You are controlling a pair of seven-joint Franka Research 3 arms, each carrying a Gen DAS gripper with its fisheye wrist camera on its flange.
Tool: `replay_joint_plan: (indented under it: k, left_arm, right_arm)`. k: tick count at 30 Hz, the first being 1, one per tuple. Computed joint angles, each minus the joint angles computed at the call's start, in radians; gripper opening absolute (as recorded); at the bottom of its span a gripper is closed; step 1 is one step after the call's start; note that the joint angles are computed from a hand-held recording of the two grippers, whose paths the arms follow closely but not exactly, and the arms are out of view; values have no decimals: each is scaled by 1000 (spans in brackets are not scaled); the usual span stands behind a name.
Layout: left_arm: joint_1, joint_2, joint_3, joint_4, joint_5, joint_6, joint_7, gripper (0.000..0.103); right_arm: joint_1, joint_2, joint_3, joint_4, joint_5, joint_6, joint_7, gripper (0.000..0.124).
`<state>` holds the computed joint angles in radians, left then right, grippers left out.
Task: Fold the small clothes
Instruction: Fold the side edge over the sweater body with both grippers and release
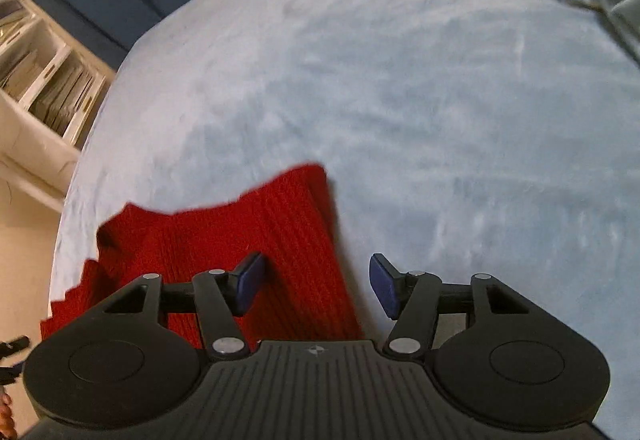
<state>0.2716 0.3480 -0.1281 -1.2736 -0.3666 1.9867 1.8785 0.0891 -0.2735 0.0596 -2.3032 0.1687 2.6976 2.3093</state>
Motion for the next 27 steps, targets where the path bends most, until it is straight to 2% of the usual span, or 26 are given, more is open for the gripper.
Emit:
replay_joint_plan:
  k: [1,3,4,5,7,10,15,18,21,22,24,25,27]
  left_arm:
    - [-8,-12,-3,-20,15,-10,12,101]
    - [-22,-57,-4,-105,39,69,74,63]
    - [-25,-73,-7,-127,41,89,119,24]
    - [-28,-82,-3,-132,40,86,128,16]
    - [-27,-128,3,-182,14,124,162,14]
    - [-24,-190,21,-225,-28,153,221,13]
    - [-4,-249,63,-188,-190,111,280,12]
    - [-14,-217,71,-129,-204,154,257,12]
    - [-31,-116,61,-36,-130,173,158,12]
    - [-41,-74,56,-5,-79,165,121,13]
    - [-60,30,46,92,23,101,47,13]
    - [-71,61,41,104,68,100,29,13]
    - [-94,91,31,77,150,149,18,16]
  right_arm:
    - [11,10,-5,9,11,-4,-24,60]
    - [-6,10,24,31,-75,-34,-18,40]
    - [-25,7,49,51,-152,-59,9,29]
    - [-42,-6,73,62,-225,-87,46,13]
    - [-49,-40,89,62,-298,-109,79,12]
    - [-52,-117,97,28,-344,-83,106,11]
    - [-94,-220,115,-2,-340,43,124,10]
    - [-173,-211,153,9,-365,108,158,10]
    - [-213,-132,161,26,-360,112,194,10]
    - [-199,-91,143,32,-334,99,195,10]
    - [-156,-5,99,52,-275,40,185,10]
    - [-135,40,79,65,-258,7,173,11]
    - [-133,95,77,71,-323,-18,236,12]
